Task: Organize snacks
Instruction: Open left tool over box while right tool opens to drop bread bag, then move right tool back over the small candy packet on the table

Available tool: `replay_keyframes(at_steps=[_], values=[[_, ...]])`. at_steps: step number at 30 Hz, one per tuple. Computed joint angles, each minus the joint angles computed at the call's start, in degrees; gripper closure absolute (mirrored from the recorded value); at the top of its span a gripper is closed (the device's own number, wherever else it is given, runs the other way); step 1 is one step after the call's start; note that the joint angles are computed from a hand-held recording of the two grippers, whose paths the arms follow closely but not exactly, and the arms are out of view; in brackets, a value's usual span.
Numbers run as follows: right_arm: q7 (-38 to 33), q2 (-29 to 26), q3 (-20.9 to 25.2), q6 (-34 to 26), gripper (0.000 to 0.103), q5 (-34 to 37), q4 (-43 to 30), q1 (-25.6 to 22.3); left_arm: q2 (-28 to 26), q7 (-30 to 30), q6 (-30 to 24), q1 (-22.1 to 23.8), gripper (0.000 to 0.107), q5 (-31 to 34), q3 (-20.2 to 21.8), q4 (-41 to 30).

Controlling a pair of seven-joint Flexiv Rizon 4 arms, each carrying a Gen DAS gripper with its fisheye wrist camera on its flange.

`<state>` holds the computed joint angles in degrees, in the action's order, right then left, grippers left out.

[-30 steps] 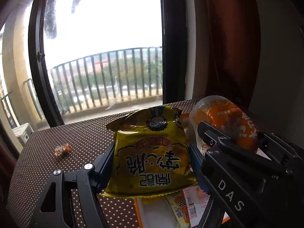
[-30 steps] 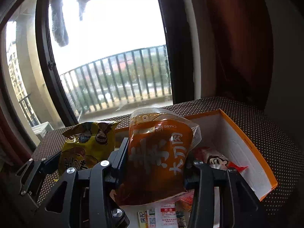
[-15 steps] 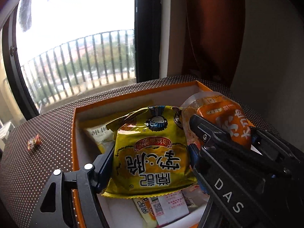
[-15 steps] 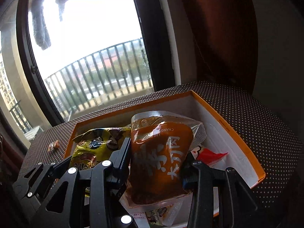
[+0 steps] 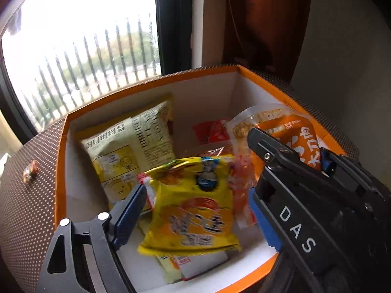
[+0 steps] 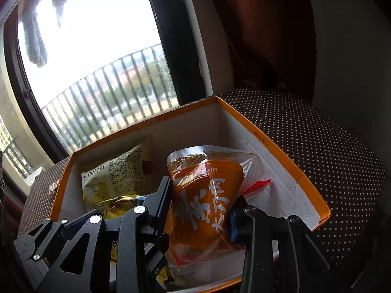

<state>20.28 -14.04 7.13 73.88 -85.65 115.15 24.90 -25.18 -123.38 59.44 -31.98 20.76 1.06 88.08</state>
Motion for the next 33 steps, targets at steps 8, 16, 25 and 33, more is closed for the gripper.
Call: replay_keyframes(at_steps=[8,16,25,33], values=[[-4.2,-0.7,0.0,-0.2,0.060,2.3,-0.4,0.6,1.3,-3.7,-3.0,-1.6,0.016,5.0,1.8,-0.1],[-18.0,-1.6,-0.3,-0.3,0.024,13.4,-0.9,3.0,1.7,-9.6,-5.1,-3.8,0.016,11.3,1.3,-0.7],[-19.9,1.6,1.2,-7.8,0.015,19.0,1.3,5.1,4.8,-14.5,-4.8,-4.5,0.016,14.9,0.0,2.1],[-17.3,4.3,2.7,-11.4,0.014,16.6,2.8,5.8,7.7,-18.7,-3.9,-4.5,0.016,18.8,-0.8,4.6]])
